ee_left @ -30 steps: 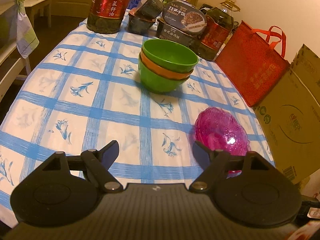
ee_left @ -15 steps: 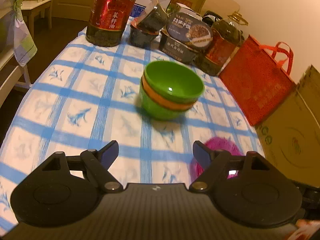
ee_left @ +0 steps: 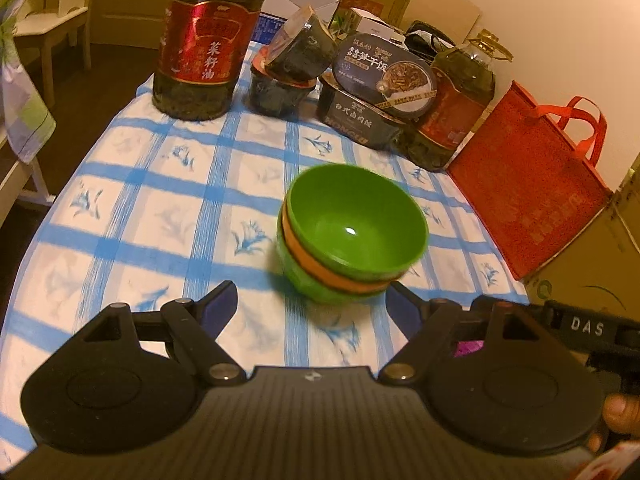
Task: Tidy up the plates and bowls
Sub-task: 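Move both grippers back to the three-bowl stack, then close both grippers on the rim of the bowl stack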
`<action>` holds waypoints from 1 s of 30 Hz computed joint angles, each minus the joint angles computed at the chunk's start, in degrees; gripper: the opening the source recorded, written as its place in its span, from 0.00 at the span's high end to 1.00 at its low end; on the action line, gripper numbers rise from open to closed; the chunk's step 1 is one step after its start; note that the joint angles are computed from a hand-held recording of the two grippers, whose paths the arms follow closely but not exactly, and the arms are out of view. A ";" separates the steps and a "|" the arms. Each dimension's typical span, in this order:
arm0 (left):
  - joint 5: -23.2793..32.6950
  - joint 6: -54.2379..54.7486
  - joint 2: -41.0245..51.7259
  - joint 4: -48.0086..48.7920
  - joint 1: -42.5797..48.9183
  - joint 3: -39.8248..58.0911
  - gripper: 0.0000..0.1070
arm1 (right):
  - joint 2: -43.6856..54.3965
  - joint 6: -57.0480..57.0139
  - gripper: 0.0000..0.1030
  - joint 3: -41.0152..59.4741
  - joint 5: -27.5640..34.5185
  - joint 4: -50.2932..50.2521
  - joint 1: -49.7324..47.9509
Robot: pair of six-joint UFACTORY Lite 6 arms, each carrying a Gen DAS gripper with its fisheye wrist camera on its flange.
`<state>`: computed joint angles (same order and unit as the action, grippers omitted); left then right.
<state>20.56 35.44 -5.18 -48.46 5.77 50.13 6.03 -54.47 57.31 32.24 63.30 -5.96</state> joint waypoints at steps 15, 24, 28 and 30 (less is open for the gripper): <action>-1.50 -3.20 28.19 7.54 -1.13 24.39 0.26 | 32.21 3.63 0.35 29.98 2.23 -1.00 2.83; 2.50 -3.75 39.64 9.51 -0.92 35.09 0.39 | 41.89 9.75 0.40 40.64 4.20 -7.40 4.73; 4.35 -4.31 43.48 9.28 -0.45 38.66 0.45 | 44.85 11.13 0.50 43.51 4.81 -8.18 5.33; 5.96 -3.67 45.36 7.64 0.24 40.59 0.48 | 46.17 11.53 0.55 44.80 5.47 -7.94 5.34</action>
<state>26.52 31.77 40.18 -40.81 6.00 90.72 52.20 -42.94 102.12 37.71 55.36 -0.62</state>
